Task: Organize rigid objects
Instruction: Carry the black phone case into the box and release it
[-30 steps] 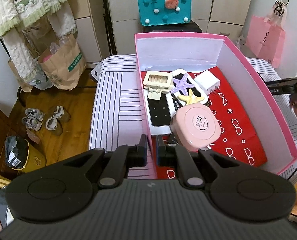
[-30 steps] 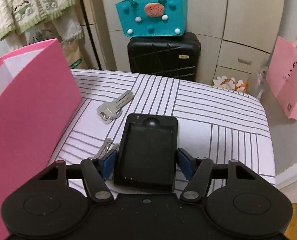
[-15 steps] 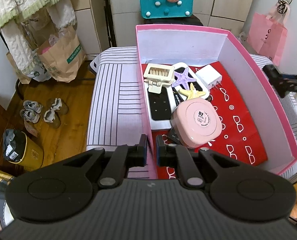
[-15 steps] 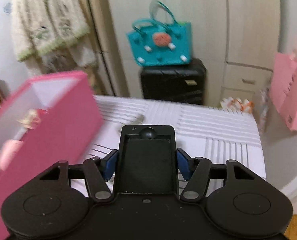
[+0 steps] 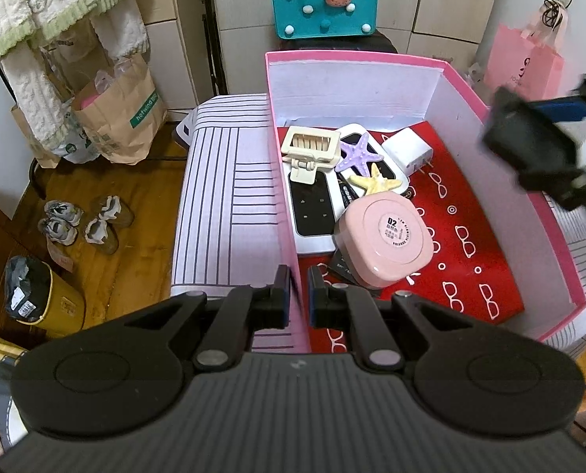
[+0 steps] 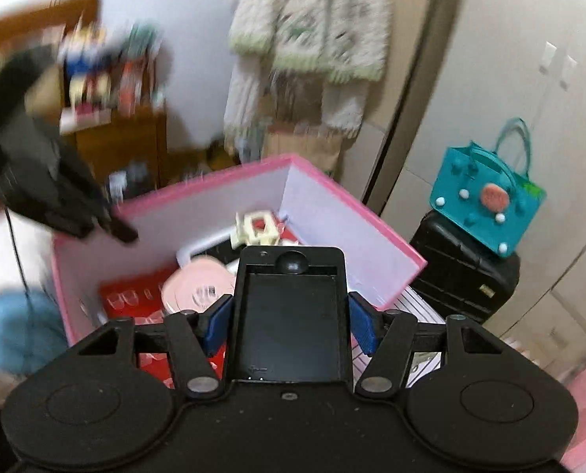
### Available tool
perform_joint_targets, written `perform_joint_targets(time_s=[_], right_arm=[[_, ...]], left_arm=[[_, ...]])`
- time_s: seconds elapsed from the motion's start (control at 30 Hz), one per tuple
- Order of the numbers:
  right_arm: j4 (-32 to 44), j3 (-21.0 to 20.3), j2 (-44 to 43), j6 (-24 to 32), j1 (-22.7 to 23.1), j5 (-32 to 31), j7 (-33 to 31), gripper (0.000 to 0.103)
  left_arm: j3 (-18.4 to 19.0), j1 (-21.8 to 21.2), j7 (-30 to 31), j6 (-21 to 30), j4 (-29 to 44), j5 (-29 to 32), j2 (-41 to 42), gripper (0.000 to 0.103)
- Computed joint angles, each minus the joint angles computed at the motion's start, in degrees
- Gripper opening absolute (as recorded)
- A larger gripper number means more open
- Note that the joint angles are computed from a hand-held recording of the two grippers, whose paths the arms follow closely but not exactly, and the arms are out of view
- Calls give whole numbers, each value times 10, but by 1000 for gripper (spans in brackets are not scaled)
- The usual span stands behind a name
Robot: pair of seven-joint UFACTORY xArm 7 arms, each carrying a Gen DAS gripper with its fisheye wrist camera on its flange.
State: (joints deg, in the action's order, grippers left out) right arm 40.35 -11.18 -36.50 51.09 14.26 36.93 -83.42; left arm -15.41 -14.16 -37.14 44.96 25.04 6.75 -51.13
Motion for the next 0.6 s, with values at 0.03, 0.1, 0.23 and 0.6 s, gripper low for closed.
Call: perform_joint_targets(time_s=[0.03,0.1,0.23,0.6], right_arm=[[-3,15,6,-14,4,-5,-1,66],[-17,43,14,-64,10,-15,-4,66],[-19,82,49,-121,18,-70,21,66],[-28,120,70,-122,26,-226,123,66]], left_arm=[[2,-1,2,2,0,0,0,8],[5,-3,9,4,3,0,2,8],[9,-5,17,-2,-3,-2,-2,8],[19,-8,36,-25,-26,-17,-23,9]])
